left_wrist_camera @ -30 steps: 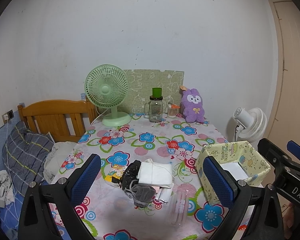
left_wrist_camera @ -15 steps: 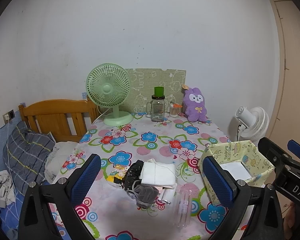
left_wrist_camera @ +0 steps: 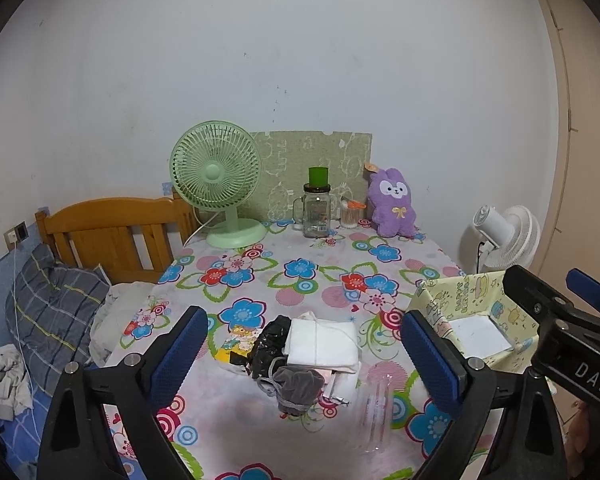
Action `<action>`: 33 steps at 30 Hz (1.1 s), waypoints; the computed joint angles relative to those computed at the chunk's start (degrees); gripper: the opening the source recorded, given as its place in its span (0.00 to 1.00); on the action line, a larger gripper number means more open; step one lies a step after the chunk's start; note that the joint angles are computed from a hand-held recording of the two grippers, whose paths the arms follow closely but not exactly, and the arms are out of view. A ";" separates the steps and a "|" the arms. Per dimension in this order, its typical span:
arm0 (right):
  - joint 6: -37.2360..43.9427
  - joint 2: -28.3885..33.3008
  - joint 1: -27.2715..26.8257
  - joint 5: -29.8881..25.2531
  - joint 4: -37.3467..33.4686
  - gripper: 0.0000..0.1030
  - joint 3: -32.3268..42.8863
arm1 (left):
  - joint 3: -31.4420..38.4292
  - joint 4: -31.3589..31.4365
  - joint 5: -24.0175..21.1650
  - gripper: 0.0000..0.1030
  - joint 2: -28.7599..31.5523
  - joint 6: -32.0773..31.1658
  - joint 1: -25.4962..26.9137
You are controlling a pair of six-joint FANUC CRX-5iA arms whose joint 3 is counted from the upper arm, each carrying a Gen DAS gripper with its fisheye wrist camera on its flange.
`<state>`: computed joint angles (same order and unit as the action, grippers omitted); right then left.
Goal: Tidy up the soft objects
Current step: 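Move the right tool to the clear plastic bag while the left tool approaches the grey sock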
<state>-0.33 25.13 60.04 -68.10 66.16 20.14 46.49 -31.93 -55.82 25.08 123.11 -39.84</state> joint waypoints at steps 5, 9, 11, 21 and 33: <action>-0.03 1.48 0.03 0.04 0.31 0.96 0.91 | -0.23 0.65 -0.36 0.91 0.46 0.01 0.38; 0.70 2.48 0.07 1.00 -0.25 0.95 1.66 | -1.35 1.41 0.34 0.89 0.42 -0.54 0.70; 0.82 2.77 -0.03 1.66 -0.95 0.95 1.82 | -1.65 1.66 0.43 0.88 0.43 -0.74 0.83; 0.00 3.89 -0.66 4.51 -3.85 0.90 1.88 | -4.48 3.64 2.00 0.87 0.32 -0.93 2.17; 3.24 7.23 -1.42 7.13 -10.65 0.86 4.90 | -5.79 7.66 1.22 0.86 2.12 -3.71 4.17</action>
